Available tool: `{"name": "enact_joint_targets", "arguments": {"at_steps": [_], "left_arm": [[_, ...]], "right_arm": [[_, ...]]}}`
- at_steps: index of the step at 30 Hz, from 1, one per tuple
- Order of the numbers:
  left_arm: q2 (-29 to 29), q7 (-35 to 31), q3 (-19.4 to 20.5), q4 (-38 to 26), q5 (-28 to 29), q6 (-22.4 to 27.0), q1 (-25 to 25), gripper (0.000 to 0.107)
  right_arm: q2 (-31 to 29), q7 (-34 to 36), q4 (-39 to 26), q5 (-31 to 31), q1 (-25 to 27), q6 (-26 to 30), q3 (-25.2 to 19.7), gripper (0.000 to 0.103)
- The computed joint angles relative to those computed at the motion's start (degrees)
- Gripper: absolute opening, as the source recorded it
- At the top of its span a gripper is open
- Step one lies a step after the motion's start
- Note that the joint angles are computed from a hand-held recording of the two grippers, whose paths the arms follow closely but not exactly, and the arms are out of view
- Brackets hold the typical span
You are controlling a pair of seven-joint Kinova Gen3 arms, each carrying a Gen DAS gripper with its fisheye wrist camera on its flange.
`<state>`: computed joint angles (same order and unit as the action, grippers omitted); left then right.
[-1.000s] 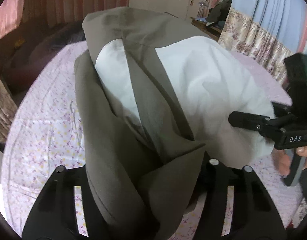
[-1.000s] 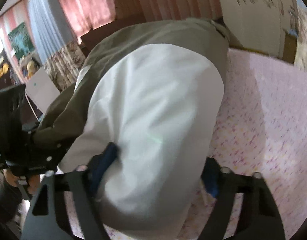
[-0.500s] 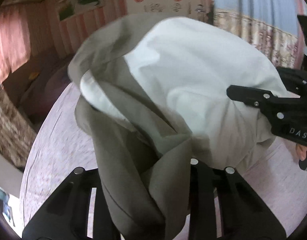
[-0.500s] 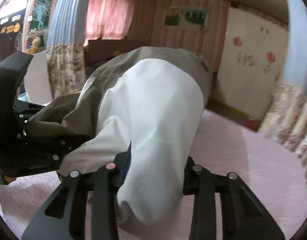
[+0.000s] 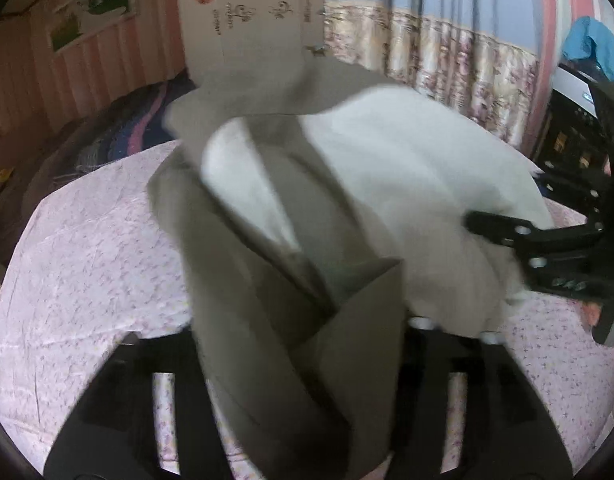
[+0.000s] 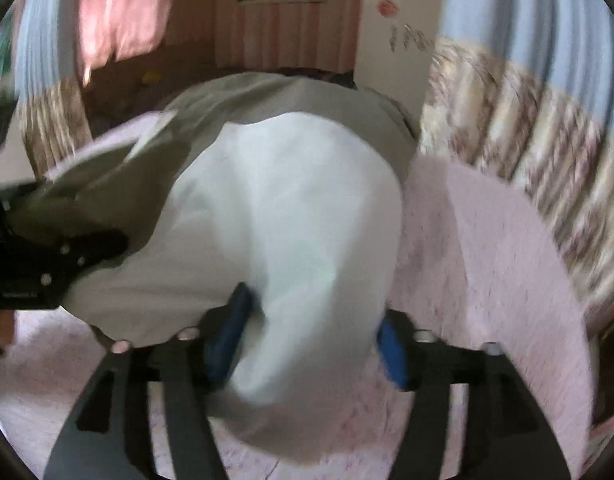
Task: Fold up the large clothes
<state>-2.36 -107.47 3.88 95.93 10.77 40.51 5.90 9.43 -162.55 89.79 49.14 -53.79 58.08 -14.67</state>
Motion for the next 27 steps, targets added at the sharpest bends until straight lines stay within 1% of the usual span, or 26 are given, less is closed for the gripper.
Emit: {"name": "enact_joint_targets", "arguments": {"at_steps": [1, 2, 3, 4, 5, 6, 7, 8, 9, 10, 11, 12, 13, 14, 15, 16, 17, 18, 19, 20, 21, 23, 24, 25, 26, 27], "left_arm": [[-0.85, 0.73, -0.52, 0.53, -0.61, -0.5, 0.07, 0.085], [-1.82, 0.79, -2.1, 0.61, -0.29, -0.21, 0.48, 0.089], [-2.32, 0.13, -4.74, 0.11, 0.96, 0.82, 1.95, 0.092], [-2.84, -0.87, -7.39, -0.29, 2.57, 1.74, 3.5, 0.094], [-3.4, -0.93, -9.84, -0.93, 3.65, 2.37, 4.98, 0.097], [-3.47, -0.16, -11.23, -1.42, 3.81, 2.26, 6.09, 0.1], [-3.15, 0.86, -11.56, -2.22, 3.03, 2.09, 6.67, 0.1], [-2.7, 2.57, -10.83, -2.75, 1.32, 1.87, 6.63, 0.1], [-1.93, 4.31, -9.23, -3.0, -1.01, 1.21, 5.52, 0.1], [-0.59, 6.52, -6.58, -3.93, -3.34, 1.34, 3.62, 0.1], [0.79, 8.48, -3.92, -4.35, -5.67, 2.07, 1.44, 0.1], [1.61, 9.66, -1.44, -4.13, -7.06, 2.62, -0.82, 0.1], [2.5, 9.92, -0.01, -4.03, -7.53, 2.76, -2.09, 0.1], [2.99, 9.66, 0.36, -3.18, -7.06, 2.27, -2.82, 0.1], [3.12, 8.79, -0.34, -2.38, -5.67, 1.82, -2.7, 0.1], [3.39, 7.03, -0.85, -1.89, -3.34, 1.49, -3.13, 0.1], [3.58, 5.12, -1.31, -1.63, -1.06, 1.42, -3.7, 0.1], [4.0, 2.79, -1.66, -1.58, 1.25, 1.46, -4.38, 0.1], [4.2, 0.99, -1.81, -1.52, 2.62, 1.41, -4.82, 0.1], [4.32, 0.13, -1.83, -1.49, 3.07, 1.26, -5.05, 0.1], [4.27, -1.09, -1.85, -1.53, 3.46, 1.18, -5.28, 0.1], [4.08, -4.48, -2.24, -1.46, 5.68, 1.23, -6.21, 0.1], [4.01, -5.22, -2.36, -1.15, 6.82, 1.3, -6.81, 0.1], [3.74, -5.03, -2.71, -1.18, 7.28, 1.58, -6.99, 0.1], [2.94, -4.53, -3.0, -0.67, 7.7, 1.75, -7.26, 0.1], [1.6, -4.75, -3.63, 0.7, 9.05, 1.68, -7.9, 0.1]], "right_arm": [[-1.2, -1.46, 0.91, 1.12, -1.15, 0.63, 0.51, 0.085], [-2.0, -2.96, 1.42, 3.17, -3.35, 2.2, 1.49, 0.087], [-2.07, -5.2, 1.46, 5.5, -5.09, 4.53, 1.56, 0.09], [-2.07, -6.64, 1.1, 7.78, -5.77, 6.78, 0.58, 0.091], [-1.52, -7.14, 0.41, 9.12, -5.39, 8.3, -0.59, 0.091], [-0.23, -6.72, -0.98, 10.17, -4.91, 10.63, -1.73, 0.091], [1.14, -5.85, -2.39, 10.69, -5.43, 12.95, -1.92, 0.091], [2.88, -4.04, -3.94, 10.66, -6.45, 15.11, -1.06, 0.091], [3.93, -3.07, -4.42, 10.96, -6.63, 16.33, -1.25, 0.091], [4.41, -2.68, -3.84, 10.5, -6.33, 16.9, -0.83, 0.091], [4.66, -3.22, -2.94, 10.97, -7.09, 16.91, -0.14, 0.091], [4.53, -3.52, -2.42, 11.33, -7.48, 17.17, 0.17, 0.091], [4.54, -3.89, -1.96, 11.07, -7.39, 16.68, 0.34, 0.091], [4.28, -4.74, -1.08, 10.6, -7.16, 15.86, 0.45, 0.091], [4.13, -5.21, -0.53, 10.13, -6.53, 14.72, 0.67, 0.093], [4.07, -5.9, 0.32, 9.99, -5.95, 13.46, 0.88, 0.098], [3.93, -6.44, 1.01, 10.04, -5.48, 12.47, 1.05, 0.1], [3.5, -7.23, 2.05, 9.77, -5.14, 11.19, 0.94, 0.1], [2.89, -7.36, 2.73, 9.03, -3.74, 9.23, 0.4, 0.1], [2.54, -7.22, 3.1, 8.67, -3.39, 8.2, 0.48, 0.1], [2.39, -6.97, 3.09, 8.59, -4.11, 8.11, 0.89, 0.1], [2.09, -7.22, 3.34, 8.95, -3.68, 8.03, 0.37, 0.1], [1.86, -8.62, 3.77, 9.4, -3.29, 8.12, -0.49, 0.101], [1.02, -10.95, 4.63, 9.9, -3.95, 7.85, -0.29, 0.101], [0.26, -13.28, 5.45, 10.46, -4.85, 7.86, -0.07, 0.101], [0.02, -15.55, 5.96, 11.47, -4.85, 8.58, -0.91, 0.101]]}}
